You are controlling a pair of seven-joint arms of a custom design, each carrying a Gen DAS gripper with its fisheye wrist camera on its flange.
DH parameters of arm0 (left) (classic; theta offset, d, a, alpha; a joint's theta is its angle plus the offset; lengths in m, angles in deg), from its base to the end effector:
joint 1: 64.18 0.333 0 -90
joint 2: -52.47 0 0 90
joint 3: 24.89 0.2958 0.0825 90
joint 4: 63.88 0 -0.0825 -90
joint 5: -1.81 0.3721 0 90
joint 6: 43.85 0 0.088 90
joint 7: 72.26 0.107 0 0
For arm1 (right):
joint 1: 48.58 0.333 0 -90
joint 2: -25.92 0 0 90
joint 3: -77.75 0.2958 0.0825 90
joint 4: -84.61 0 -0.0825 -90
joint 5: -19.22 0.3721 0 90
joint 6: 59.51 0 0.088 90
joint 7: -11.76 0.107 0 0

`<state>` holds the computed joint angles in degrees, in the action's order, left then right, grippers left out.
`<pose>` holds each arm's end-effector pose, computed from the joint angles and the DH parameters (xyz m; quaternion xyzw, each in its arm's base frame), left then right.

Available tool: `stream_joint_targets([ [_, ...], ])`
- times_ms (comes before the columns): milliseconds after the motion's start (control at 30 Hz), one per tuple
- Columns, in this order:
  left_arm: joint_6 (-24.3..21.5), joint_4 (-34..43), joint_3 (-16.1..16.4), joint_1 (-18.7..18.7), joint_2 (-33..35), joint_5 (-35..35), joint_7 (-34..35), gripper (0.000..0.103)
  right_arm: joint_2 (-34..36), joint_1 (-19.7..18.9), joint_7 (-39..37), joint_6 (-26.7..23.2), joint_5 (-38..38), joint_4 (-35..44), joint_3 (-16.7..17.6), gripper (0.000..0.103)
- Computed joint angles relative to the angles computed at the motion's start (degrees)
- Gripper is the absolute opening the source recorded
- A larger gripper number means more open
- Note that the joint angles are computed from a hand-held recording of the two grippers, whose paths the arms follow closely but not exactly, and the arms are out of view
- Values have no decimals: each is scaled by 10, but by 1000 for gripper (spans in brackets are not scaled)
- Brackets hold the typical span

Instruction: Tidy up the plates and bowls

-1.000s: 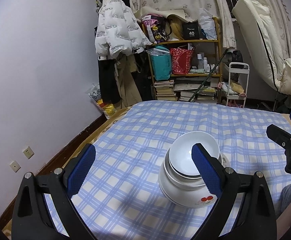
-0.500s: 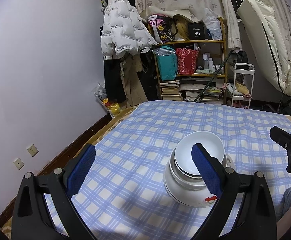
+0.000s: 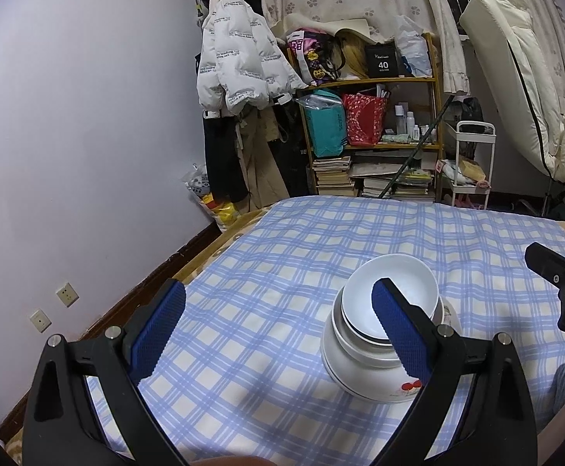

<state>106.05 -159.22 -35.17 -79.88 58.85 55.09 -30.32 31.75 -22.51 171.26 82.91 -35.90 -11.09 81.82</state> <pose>0.5630 -0.2875 0.6098 -0.5355 0.6717 -0.3150 0.4036 0.5435 0.3173 0.6004 -0.5761 0.6479 -0.3621 0.3422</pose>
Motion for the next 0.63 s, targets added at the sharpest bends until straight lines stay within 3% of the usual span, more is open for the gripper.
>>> stream_joint_targets([
  [633, 7, -2, 0, 0, -1, -6, 4, 95, -1, -1, -4, 1, 4, -1, 0, 103],
])
